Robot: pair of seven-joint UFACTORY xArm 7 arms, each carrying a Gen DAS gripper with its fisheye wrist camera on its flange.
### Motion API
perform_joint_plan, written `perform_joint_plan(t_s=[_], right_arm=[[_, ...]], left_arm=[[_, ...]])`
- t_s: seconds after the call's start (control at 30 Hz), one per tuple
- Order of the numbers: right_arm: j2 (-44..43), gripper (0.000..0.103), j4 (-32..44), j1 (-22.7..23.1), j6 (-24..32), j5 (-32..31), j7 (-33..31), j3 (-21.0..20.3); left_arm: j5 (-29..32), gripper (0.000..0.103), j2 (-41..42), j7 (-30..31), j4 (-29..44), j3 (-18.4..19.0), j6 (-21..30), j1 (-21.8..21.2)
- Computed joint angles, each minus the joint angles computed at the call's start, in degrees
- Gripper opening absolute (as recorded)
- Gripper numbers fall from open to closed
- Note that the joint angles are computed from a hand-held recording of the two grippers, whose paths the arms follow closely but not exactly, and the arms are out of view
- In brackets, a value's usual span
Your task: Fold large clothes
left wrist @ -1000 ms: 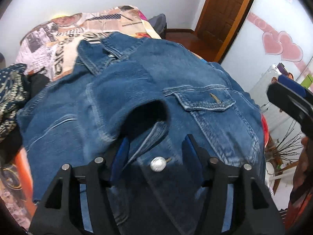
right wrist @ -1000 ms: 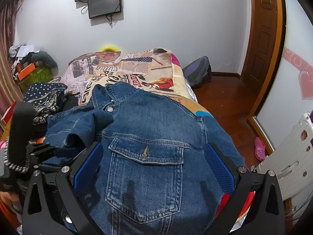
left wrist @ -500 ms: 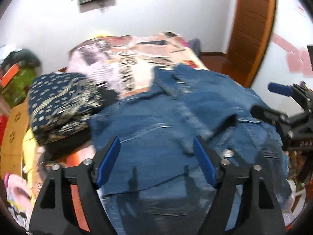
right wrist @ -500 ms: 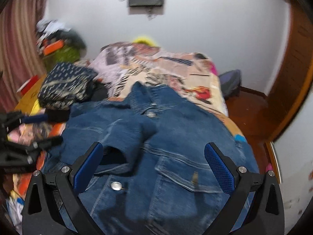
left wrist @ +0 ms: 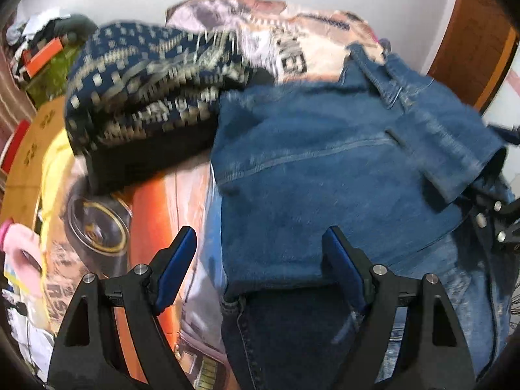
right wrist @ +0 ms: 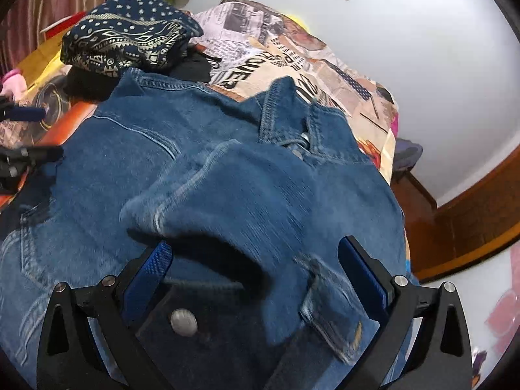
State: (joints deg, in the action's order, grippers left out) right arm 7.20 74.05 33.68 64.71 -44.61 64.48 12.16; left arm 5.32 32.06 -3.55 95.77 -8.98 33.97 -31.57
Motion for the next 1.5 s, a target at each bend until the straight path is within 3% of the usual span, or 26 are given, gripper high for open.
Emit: perform_joint_plan(t_s=[0.17,0.2,0.27,0.37,0.43,0.5,0.63,0.77,0.97,1.07,1.1,1.23,1.3,1.43,1.5], right_arm=[[4.06,0.097,4.10,1.38,1.70,-5.34,-0.61,-0.97],[4.57,0.088,4.62,1.54,1.38,-5.98,-1.20,-1.27],[5.11,0.080,5.33,1.75,0.80,-6.46,-2.02,-1.86],[3.75,0.054,4.18,1.39,-1.94,-6.78,-0.53,-2.52],[1.58,0.025,2.28,0.64,-3.96,-6.90,3.31,-2.85],[-1.31,0.016,-0.19,-0.34,-4.80,-7.84,8.44,-2.86],[-8.40,0.016,-8.03,-4.86,-14.62,-4.92,16.27,-2.15],[-11.52,0.016,-12.52,-7.62,-18.92,-4.61,22.73,0.38],[-20.43,0.019,-24.72,-13.99,-35.47,-4.55,39.01,1.12],[-24.65,0.023,-29.93,-17.54,-38.59,-5.14,46.43,2.90],[-25.49,0.028,-31.29,-18.00,-38.90,-3.80,46.33,3.07],[-25.96,0.029,-33.25,-19.07,-38.13,0.35,43.62,5.37],[-27.20,0.029,-34.38,-20.81,-38.90,0.02,45.06,7.26],[-31.02,0.031,-38.03,-27.13,-45.61,-2.21,53.65,11.23],[-30.08,0.034,-37.39,-25.56,-43.56,2.40,47.85,10.24]], left_arm=[[0.44,0.081,1.43,-0.22,0.06,0.31,-0.08,-0.59],[0.68,0.081,1.32,-0.33,-0.13,0.40,-0.32,-0.75],[0.85,0.081,1.47,-0.37,-0.25,0.43,-0.72,-0.79],[0.51,0.082,1.75,-0.58,-0.16,0.27,-0.88,-0.65],[0.14,0.082,1.98,-0.66,0.02,0.16,-1.02,-0.42],[-0.25,0.083,1.87,-0.84,-0.22,0.07,-1.07,-0.24],[-1.28,0.084,1.56,-0.37,-0.76,-0.56,-1.39,0.33],[0.73,0.088,1.40,-1.84,-1.05,0.94,-2.06,-1.21],[-0.65,0.089,2.14,-1.25,-0.40,-0.33,-1.85,-0.01],[-1.11,0.090,2.19,-1.24,-0.47,-0.35,-1.87,0.06],[-1.22,0.090,2.22,-1.23,-0.49,-0.38,-1.96,0.06],[-0.99,0.090,2.36,-1.61,-0.38,-0.08,-1.94,-0.31],[-1.05,0.091,2.50,-1.61,-0.24,-0.13,-1.84,-0.27],[-0.75,0.091,2.78,-2.15,0.73,0.21,-0.36,-0.64],[0.43,0.090,2.82,-1.98,2.07,0.67,1.52,-1.28]])
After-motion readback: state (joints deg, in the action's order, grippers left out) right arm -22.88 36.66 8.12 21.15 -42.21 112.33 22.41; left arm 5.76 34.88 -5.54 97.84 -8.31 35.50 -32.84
